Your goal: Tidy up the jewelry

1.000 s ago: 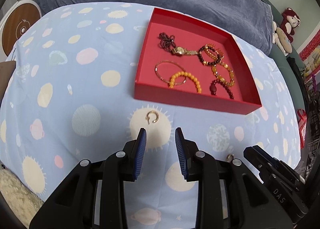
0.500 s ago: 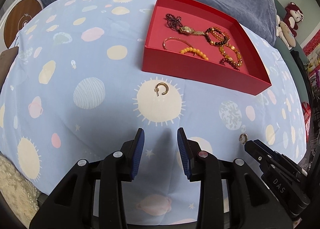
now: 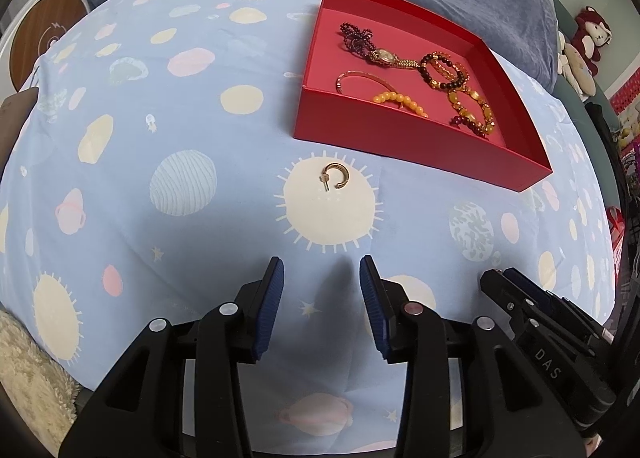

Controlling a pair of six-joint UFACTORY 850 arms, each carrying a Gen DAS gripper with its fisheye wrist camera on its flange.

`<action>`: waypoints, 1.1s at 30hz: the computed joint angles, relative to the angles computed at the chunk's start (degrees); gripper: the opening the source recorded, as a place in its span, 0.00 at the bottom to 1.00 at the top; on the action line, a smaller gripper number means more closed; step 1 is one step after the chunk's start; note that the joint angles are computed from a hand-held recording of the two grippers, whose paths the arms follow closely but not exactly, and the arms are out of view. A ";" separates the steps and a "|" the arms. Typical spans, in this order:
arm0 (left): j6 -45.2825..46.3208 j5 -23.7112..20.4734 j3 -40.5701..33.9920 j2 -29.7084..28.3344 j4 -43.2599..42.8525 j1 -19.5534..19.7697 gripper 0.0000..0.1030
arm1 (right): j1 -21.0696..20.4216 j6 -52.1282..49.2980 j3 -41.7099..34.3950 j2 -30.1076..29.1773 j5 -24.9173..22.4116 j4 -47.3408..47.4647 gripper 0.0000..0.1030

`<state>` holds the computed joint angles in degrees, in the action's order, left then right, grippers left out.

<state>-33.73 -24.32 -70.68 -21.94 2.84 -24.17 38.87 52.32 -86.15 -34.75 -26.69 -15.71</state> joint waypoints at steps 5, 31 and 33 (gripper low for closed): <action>-0.05 0.02 -0.37 -0.29 -0.25 0.38 0.37 | 0.36 2.17 -0.17 -0.13 -1.14 -3.27 0.17; -3.89 -0.04 -8.71 -7.57 7.09 0.45 0.22 | -0.65 0.35 0.54 0.11 1.33 0.31 0.17; -3.86 -0.20 -8.95 -7.77 7.35 0.47 0.17 | -0.62 0.37 0.54 0.10 1.33 0.24 0.17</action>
<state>-37.59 -24.52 -79.62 -29.71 10.19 -23.70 38.25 52.69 -85.61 -34.65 -25.35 -15.47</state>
